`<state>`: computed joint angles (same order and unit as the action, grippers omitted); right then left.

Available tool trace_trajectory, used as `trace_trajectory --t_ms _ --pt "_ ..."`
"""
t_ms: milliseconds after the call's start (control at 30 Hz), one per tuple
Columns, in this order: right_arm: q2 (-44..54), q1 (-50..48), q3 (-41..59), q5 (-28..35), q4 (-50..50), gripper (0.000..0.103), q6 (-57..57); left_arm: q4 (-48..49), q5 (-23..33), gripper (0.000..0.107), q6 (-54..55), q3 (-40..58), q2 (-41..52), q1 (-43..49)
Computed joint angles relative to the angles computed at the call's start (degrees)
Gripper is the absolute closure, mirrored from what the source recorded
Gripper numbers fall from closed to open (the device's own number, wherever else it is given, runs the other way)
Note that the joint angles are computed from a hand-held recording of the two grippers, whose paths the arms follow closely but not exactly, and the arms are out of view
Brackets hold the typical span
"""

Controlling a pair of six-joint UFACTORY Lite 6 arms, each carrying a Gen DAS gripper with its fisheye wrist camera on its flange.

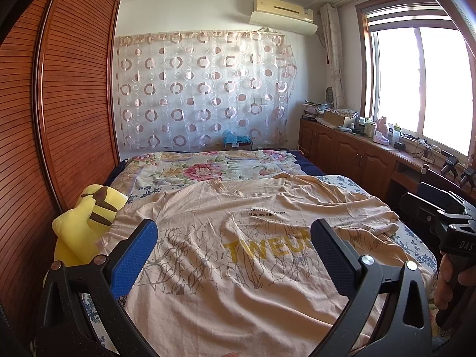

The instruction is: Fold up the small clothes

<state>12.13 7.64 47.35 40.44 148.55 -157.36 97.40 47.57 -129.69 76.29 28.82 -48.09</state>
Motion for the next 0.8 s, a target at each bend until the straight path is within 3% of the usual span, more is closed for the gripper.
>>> trace_trajectory --t_ms 133,267,433,667,800 --pt "4.5 0.3 4.5 -0.8 -2.1 0.000 1.5 -3.4 -1.6 0.004 4.2 3.2 1.4 1.1" --pt "8.6 2.1 9.5 -2.8 -0.4 0.000 -1.0 -1.2 -3.8 0.004 2.1 0.7 1.8 4.8" --pt "15.0 3.0 17.5 -5.4 -6.0 0.000 3.5 2.0 -6.8 0.004 -0.1 -3.4 0.9 9.2" --pt "26.1 3.9 33.5 -12.6 -26.1 0.000 22.4 9.2 -12.6 0.004 -4.9 -12.4 -4.2 16.6" --pt "30.4 4.6 40.6 -15.4 -39.2 0.006 34.1 14.2 -14.4 0.004 -7.8 -16.7 -6.5 20.1"
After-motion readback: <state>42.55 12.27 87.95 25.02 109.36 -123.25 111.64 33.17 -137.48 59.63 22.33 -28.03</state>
